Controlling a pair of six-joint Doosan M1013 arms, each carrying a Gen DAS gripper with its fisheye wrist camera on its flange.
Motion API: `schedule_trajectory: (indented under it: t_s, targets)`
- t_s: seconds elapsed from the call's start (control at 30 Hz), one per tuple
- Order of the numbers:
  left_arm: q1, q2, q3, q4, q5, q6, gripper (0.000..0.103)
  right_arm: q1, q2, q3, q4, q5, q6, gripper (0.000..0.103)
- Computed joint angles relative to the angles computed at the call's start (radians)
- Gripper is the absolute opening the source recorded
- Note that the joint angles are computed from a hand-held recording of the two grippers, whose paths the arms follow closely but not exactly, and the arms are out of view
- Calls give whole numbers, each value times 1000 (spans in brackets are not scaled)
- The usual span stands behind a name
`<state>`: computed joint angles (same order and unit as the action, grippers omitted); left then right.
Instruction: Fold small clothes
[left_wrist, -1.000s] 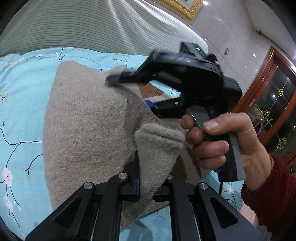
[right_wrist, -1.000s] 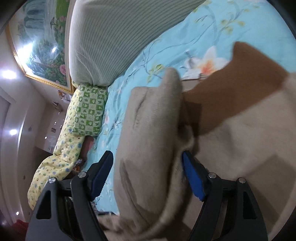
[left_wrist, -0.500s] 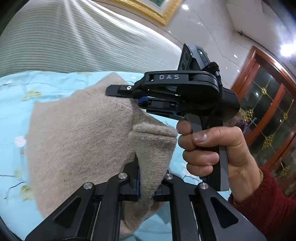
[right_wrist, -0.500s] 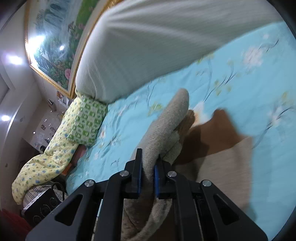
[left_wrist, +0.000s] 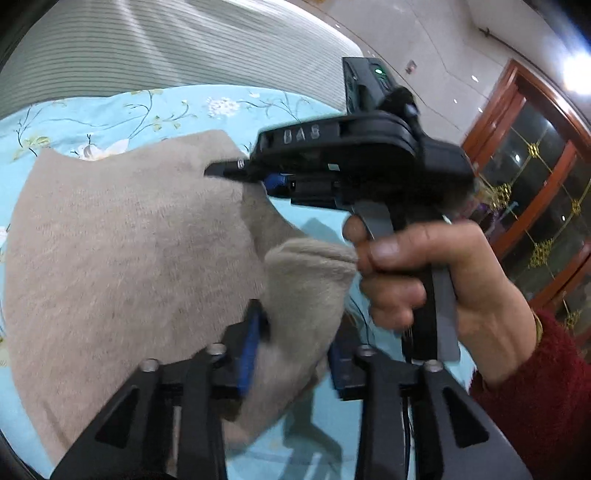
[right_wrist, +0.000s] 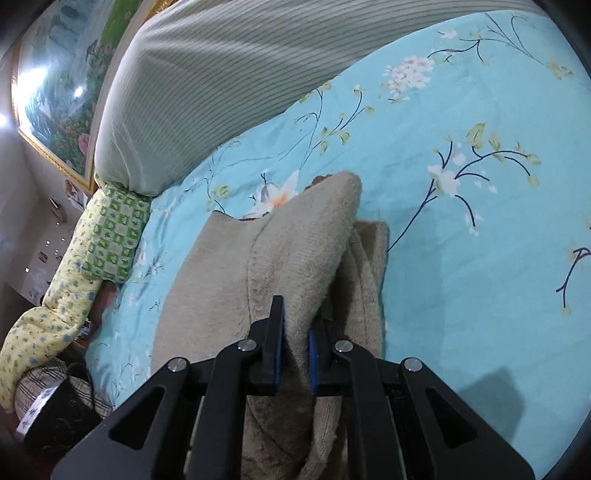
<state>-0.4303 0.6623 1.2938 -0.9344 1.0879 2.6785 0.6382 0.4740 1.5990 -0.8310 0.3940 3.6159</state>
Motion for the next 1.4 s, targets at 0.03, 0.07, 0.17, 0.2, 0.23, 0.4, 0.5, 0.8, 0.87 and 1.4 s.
schedule_trajectory:
  t_s: [0.03, 0.07, 0.17, 0.2, 0.23, 0.4, 0.5, 0.8, 0.87, 1.4]
  targets:
    - [8, -12, 15, -1, 3, 13, 41, 2, -4, 3, -6, 7, 24, 26]
    - [17, -19, 21, 2, 4, 15, 44, 9, -8, 2, -10, 29, 42, 31]
    - [50, -40, 48, -10, 19, 34, 49, 40, -33, 13, -73, 102, 112, 35]
    - [63, -48, 56, -8, 20, 39, 53, 53, -43, 20, -108, 117, 148, 35]
    - [80, -56, 64, -2, 8, 41, 54, 63, -49, 22, -122, 129, 161, 35]
    - [127, -33, 23, 18, -23, -60, 56, 110, -61, 9, -125, 189, 133, 36]
    - [141, -3, -29, 46, -18, -159, 56, 116, -48, -10, -79, 190, 80, 37]
    - [126, 58, -115, 50, 39, -315, 58, 142, -34, 3, -120, 178, 200, 37]
    - [123, 67, -131, 30, 34, -333, 58, 136, -39, 13, -150, 165, 240, 37]
    - [103, 136, -253, 70, 71, -498, 64, 128, -51, 15, -313, 150, 350, 12]
